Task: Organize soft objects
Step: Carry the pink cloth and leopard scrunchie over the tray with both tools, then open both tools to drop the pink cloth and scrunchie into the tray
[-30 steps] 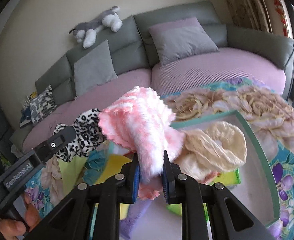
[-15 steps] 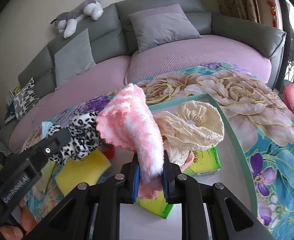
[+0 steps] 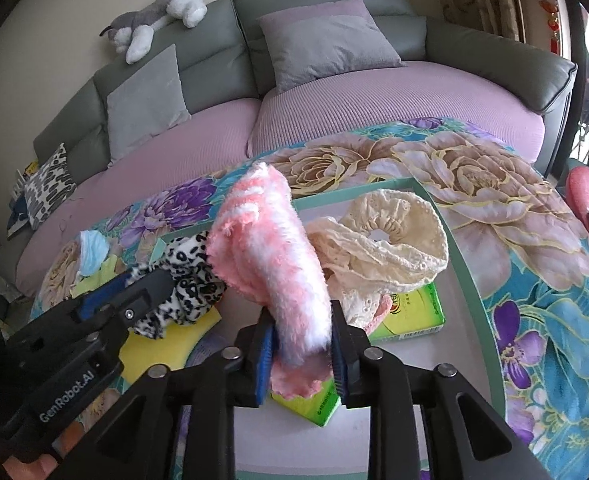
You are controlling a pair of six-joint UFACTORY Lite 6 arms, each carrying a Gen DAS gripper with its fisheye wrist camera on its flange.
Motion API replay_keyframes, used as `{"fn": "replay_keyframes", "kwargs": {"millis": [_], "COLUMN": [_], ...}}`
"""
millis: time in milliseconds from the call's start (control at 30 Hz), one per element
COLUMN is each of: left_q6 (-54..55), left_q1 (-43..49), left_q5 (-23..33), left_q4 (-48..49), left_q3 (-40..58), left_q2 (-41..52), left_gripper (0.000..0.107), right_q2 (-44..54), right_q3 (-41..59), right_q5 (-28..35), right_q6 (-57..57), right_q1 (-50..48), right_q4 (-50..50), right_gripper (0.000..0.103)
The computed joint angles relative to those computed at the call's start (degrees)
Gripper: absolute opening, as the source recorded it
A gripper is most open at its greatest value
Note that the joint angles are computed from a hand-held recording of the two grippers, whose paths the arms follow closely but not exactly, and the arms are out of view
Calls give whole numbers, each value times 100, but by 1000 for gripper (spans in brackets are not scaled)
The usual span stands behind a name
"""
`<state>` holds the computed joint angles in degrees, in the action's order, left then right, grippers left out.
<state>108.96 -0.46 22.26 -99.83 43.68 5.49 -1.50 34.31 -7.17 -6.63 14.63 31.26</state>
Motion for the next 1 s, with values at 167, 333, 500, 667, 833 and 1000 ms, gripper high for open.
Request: {"fn": "replay_keyframes", "kwargs": {"millis": [167, 333, 500, 667, 833, 1000], "left_q6": [-187, -428, -651, -795, -831, -844], "left_q1": [83, 225, 430, 644, 903, 1020], "left_q5": [49, 95, 161, 52, -329, -900], "left_q4": [176, 382, 584, 667, 619, 613], "left_q3": [-30, -39, -67, -44, 109, 337], "left_q2": [-178, -307, -502, -619, -441, -26], "left_gripper": [49, 51, 58, 66, 70, 76], "right_q2": [-197, -440, -563, -711, -711, -567], "right_q3": [-22, -88, -95, -127, -104, -30], "right_q5": [47, 5, -6, -23, -72, -93], "right_q6": [-1552, -2488, -3195, -3860, -4134, -4101], "right_q1": [67, 84, 118, 165, 232, 267], "right_q4": [1560, 2468, 3147, 3824, 4095, 4040], "right_gripper": [43, 54, 54, 58, 66, 77]}}
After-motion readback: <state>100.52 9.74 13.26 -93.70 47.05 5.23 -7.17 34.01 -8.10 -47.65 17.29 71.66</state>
